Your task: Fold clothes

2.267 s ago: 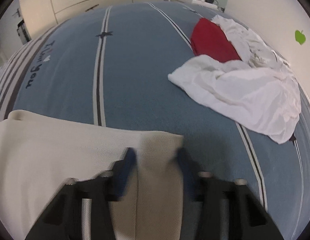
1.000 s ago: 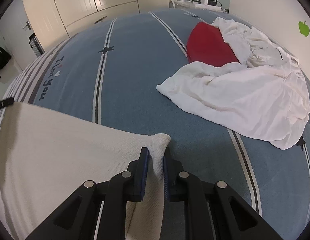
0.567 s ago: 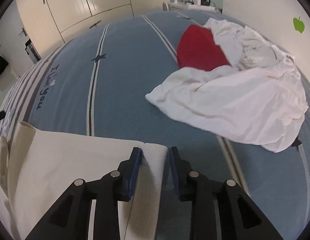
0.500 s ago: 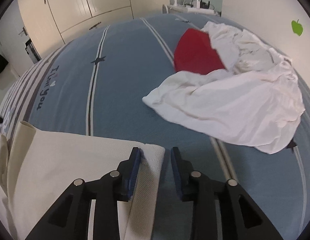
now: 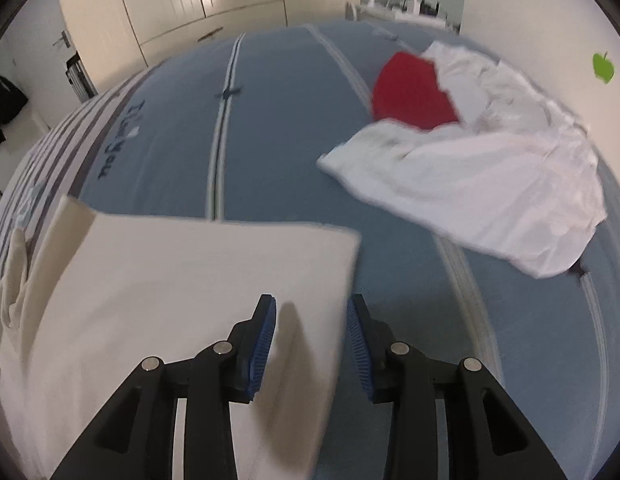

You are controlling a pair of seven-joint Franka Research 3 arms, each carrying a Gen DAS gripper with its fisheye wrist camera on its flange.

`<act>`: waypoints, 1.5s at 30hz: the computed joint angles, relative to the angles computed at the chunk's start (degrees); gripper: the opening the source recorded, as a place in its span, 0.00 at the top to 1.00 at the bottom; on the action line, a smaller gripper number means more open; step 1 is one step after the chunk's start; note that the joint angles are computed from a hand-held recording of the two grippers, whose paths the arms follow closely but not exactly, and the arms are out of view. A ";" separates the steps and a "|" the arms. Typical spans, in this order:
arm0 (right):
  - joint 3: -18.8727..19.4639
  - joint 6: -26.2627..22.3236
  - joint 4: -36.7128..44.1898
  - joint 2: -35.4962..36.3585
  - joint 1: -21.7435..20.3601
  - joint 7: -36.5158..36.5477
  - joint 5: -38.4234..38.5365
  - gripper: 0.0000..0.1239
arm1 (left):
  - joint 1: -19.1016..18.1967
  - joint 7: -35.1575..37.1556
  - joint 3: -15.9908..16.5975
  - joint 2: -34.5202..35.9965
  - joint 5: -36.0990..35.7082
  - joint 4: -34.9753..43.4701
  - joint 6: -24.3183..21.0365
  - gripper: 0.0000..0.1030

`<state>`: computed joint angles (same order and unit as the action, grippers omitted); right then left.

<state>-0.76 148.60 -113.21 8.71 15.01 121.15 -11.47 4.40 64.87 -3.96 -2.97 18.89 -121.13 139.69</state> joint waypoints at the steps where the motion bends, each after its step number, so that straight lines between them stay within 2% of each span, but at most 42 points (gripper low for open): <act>1: 0.09 -0.15 0.11 0.46 0.19 0.61 0.13 0.73 | 0.68 -0.42 0.67 -0.78 -0.12 -1.24 -0.35 0.76; 5: -1.18 -3.05 1.17 2.39 1.86 4.63 -6.37 0.73 | 2.81 0.77 2.56 -2.66 -3.08 -4.97 -0.32 0.71; 7: -2.27 -4.79 1.83 2.37 2.91 8.34 -11.57 0.67 | 3.44 1.89 3.01 -3.29 -4.85 -6.04 0.99 0.71; 9: -2.84 -5.74 1.88 1.68 3.04 12.79 -14.54 0.67 | 3.75 3.06 3.23 -3.30 -6.63 -6.69 3.34 0.66; 11: -2.30 -6.26 2.04 1.16 2.37 13.33 -14.67 0.67 | 3.99 3.49 3.11 -2.19 -7.07 -6.20 4.14 0.59; 13: -1.70 -6.80 2.32 0.69 2.05 13.12 -14.91 0.67 | 4.31 2.93 2.86 0.08 -6.18 -4.67 3.09 0.59; 19: 0.03 -4.64 -0.63 -3.02 1.15 14.28 -14.22 0.67 | 5.29 2.69 2.95 3.92 -8.64 -2.53 5.77 0.55; 20: 0.18 -4.88 -0.22 -2.77 0.87 14.02 -14.03 0.67 | 5.36 3.39 2.90 3.93 -9.02 -2.65 6.15 0.57; 21: 0.20 -4.73 -0.53 -2.84 0.51 13.68 -13.60 0.67 | 5.45 5.01 2.84 3.78 -9.87 -2.99 6.84 0.63; 22: 0.19 -4.57 -1.35 -3.29 0.24 13.96 -13.29 0.67 | 5.48 7.76 2.73 3.60 -11.59 -3.17 7.18 0.86; 23: 0.21 -4.65 -2.17 -3.89 0.12 15.01 -13.44 0.67 | 5.47 10.55 2.64 3.43 -13.36 -3.31 7.45 0.92; 28: 0.79 -4.80 -5.56 -6.43 -1.10 19.52 -14.35 0.67 | 5.03 11.61 2.49 1.33 -12.46 -3.53 7.83 0.94; 34: 1.92 -4.63 -7.96 -9.19 -2.54 19.24 -14.07 0.67 | 4.20 10.29 2.18 -1.30 -10.05 -3.15 6.97 0.94; 35: 2.10 -4.49 -8.26 -9.59 -2.77 18.55 -13.11 0.67 | 4.03 9.66 2.09 -1.64 -9.93 -3.35 7.02 0.93; 36: 2.32 -4.54 -8.45 -10.00 -2.93 17.87 -12.43 0.67 | 4.12 9.24 2.33 -1.48 -10.21 -2.61 4.42 0.91; 37: 2.58 -4.56 -8.61 -10.43 -3.06 17.49 -12.33 0.67 | 4.26 8.81 2.53 -1.25 -10.49 -1.79 1.78 0.80; 38: 2.84 -4.52 -8.80 -10.91 -3.16 17.03 -12.21 0.67 | 4.41 7.52 2.60 -0.48 -10.73 -0.32 -2.78 0.65; 39: 3.11 -4.41 -9.02 -11.46 -3.23 16.49 -12.05 0.67 | 4.57 6.58 2.72 -1.00 -10.80 -0.63 -4.15 0.61; 42: 3.95 -4.10 -9.80 -13.17 -3.46 15.55 -11.73 0.67 | 4.79 4.55 2.93 -9.05 -9.77 -8.61 -0.09 0.52; 43: 4.25 -3.87 -10.32 -14.05 -3.50 15.31 -11.35 0.67 | 4.58 4.13 2.93 -12.24 -9.76 -11.28 0.43 0.46; 45: 5.15 -3.85 -12.25 -16.58 -3.42 15.08 -10.30 0.66 | 2.76 7.09 4.87 -20.56 -14.28 -18.14 -0.77 0.46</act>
